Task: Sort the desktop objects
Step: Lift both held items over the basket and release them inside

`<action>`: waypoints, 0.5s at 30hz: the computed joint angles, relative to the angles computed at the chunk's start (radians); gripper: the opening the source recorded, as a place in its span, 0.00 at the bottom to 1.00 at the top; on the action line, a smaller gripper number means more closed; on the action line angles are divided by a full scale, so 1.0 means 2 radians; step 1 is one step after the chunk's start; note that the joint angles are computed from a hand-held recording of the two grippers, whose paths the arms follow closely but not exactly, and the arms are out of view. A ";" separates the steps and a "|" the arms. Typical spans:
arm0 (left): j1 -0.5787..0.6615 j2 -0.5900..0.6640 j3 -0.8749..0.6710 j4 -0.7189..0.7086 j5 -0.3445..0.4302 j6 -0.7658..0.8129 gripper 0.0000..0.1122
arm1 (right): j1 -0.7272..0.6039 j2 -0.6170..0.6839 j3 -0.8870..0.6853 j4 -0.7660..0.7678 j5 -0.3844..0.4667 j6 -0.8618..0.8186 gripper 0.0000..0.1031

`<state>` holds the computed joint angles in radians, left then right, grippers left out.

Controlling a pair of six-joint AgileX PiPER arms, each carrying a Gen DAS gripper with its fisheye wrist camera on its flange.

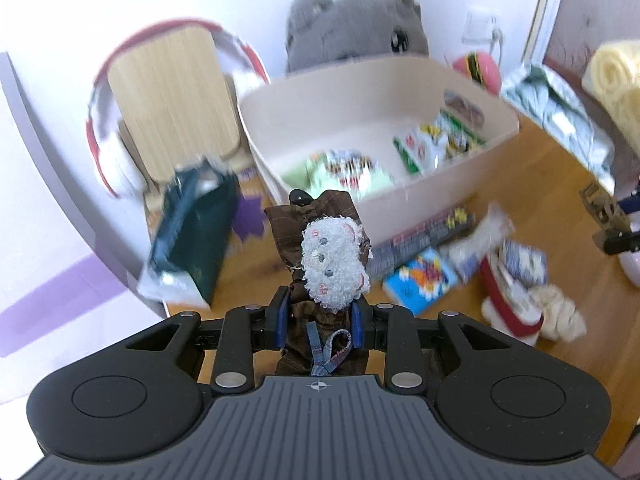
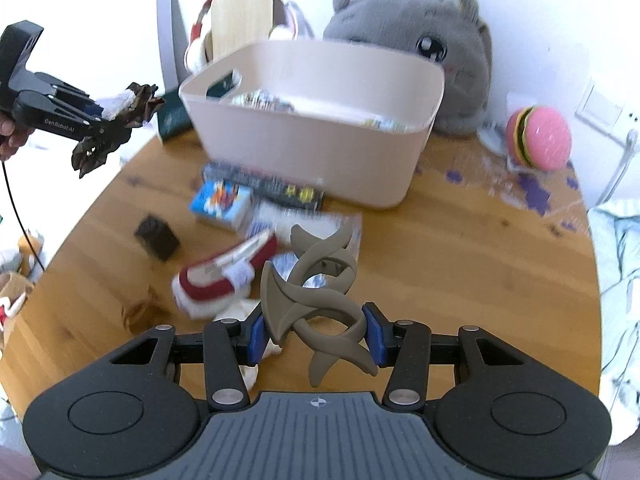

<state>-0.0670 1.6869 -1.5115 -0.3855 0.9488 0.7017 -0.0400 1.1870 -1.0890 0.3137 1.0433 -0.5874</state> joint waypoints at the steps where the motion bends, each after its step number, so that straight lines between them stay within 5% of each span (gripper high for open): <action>1: 0.001 0.001 -0.009 -0.003 0.001 0.000 0.27 | 0.002 0.002 -0.007 0.001 0.000 0.001 0.44; 15: -0.010 0.036 -0.129 -0.019 0.019 -0.027 0.27 | 0.024 0.047 -0.125 0.002 -0.010 -0.014 0.44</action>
<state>-0.0874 1.7588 -1.7695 -0.4230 0.9859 0.6475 0.0087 1.2807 -1.3385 0.3177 1.0239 -0.6145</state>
